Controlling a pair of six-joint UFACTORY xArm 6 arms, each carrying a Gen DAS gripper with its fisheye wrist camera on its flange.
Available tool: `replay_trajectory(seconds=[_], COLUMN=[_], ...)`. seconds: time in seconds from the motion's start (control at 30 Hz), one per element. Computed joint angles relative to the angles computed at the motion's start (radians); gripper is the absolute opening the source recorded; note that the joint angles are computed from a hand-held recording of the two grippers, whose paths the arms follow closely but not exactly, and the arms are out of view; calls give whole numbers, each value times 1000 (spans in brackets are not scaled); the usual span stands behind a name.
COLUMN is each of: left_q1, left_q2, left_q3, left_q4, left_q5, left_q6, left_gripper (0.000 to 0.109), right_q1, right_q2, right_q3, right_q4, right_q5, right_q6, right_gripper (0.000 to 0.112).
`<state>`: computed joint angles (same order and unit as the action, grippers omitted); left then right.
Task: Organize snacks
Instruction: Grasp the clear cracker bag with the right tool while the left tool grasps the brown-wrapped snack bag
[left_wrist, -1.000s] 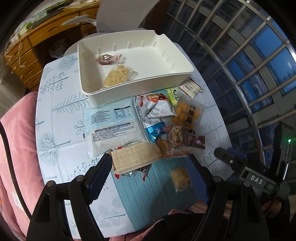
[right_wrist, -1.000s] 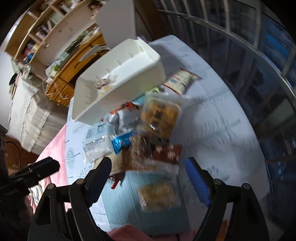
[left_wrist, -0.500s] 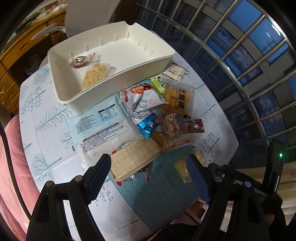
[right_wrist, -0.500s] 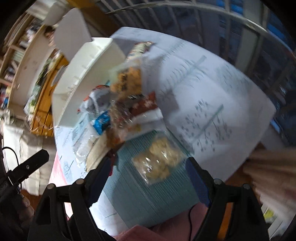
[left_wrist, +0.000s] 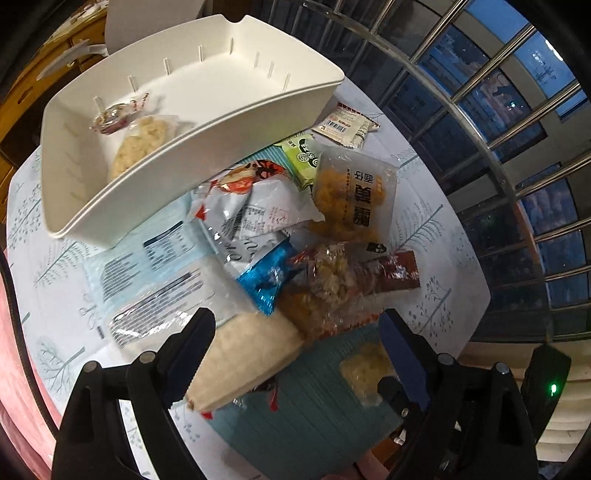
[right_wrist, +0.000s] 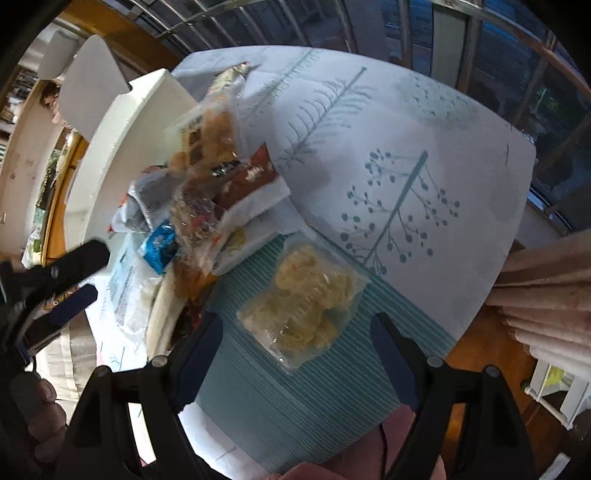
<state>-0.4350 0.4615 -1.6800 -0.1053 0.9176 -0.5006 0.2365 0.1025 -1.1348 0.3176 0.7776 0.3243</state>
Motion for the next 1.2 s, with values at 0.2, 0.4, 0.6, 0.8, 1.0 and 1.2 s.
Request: replay_trajectory(seconds=[0.2, 0.4, 0.6, 0.8, 1.0, 1.2], left_q1=[-1, -2, -6, -11, -16, -16], left_q2=[79, 165, 241, 313, 374, 391], left_q3=[-68, -164, -258, -366, -459, -480], left_q4=[-12, -30, -38, -31, -40, -56], left_q5=[0, 34, 69, 119, 149, 145], left_q6=[-11, -4, -7, -13, -17, -18], left_gripper=[89, 88, 76, 67, 55, 37], right_q1=[1, 3, 11, 9, -3, -14], right_q2=[28, 70, 103, 130, 167, 178], right_q3=[10, -30, -77, -119, -177, -194], right_q4=[22, -8, -51, -62, -74, -64], right_q5=[-40, -13, 29, 73, 121, 135], right_q6=[-8, -1, 14, 16, -16, -46], right_gripper=[83, 83, 82, 74, 62, 53])
